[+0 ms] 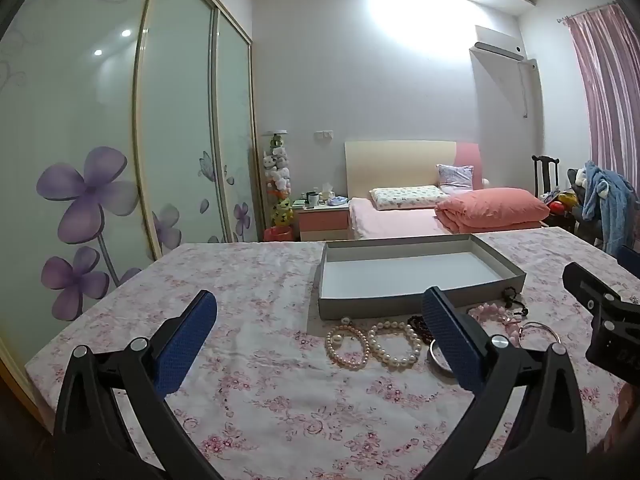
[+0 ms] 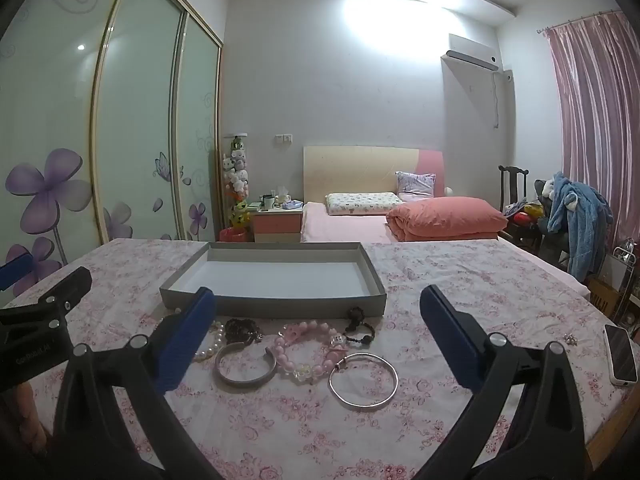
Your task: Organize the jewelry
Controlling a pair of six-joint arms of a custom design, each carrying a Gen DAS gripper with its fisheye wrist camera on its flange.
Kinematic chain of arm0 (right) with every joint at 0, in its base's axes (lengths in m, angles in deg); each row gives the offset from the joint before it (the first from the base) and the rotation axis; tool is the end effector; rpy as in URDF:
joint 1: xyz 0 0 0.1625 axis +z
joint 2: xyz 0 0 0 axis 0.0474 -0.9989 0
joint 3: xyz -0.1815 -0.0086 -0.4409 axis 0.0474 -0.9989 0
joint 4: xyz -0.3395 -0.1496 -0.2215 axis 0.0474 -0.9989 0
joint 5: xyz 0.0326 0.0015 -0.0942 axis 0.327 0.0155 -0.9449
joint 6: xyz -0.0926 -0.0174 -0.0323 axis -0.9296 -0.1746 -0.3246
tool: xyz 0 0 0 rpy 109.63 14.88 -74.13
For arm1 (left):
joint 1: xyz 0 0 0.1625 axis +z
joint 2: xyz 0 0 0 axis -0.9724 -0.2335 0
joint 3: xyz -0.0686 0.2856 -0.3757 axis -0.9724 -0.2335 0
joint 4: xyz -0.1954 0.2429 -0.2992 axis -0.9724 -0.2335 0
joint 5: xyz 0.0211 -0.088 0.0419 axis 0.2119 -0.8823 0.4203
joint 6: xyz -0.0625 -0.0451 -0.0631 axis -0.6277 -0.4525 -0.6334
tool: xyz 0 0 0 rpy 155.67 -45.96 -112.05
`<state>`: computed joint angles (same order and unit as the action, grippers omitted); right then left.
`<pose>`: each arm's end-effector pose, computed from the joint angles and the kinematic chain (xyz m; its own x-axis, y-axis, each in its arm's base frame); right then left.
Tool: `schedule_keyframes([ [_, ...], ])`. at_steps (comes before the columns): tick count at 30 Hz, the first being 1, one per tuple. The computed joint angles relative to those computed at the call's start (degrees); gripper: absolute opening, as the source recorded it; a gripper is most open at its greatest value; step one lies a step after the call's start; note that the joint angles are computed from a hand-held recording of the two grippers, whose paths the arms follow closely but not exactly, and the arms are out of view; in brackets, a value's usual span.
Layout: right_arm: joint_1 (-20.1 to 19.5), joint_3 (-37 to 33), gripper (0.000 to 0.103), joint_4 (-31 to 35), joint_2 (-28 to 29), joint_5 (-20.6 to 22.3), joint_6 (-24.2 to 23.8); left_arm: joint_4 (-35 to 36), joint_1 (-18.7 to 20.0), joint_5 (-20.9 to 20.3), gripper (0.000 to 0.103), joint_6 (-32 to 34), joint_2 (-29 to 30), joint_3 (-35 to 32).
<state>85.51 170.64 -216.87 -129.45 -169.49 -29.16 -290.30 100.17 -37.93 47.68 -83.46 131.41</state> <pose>0.1240 -0.4746 0.2402 -0.6844 -0.3048 0.6624 -0.7287 0.2555 -0.6354 -0.3149 -0.3917 0.0713 -0.5937 -0.3801 -0.7092 0.6597 0.2747 -0.6995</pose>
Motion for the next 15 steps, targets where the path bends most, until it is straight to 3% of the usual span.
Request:
schedule_keyframes([
  [15,-0.06,-0.07,0.099,0.38,-0.11,-0.08,0.09,-0.84,0.29,-0.29,0.101,0.27,0.42,-0.48],
])
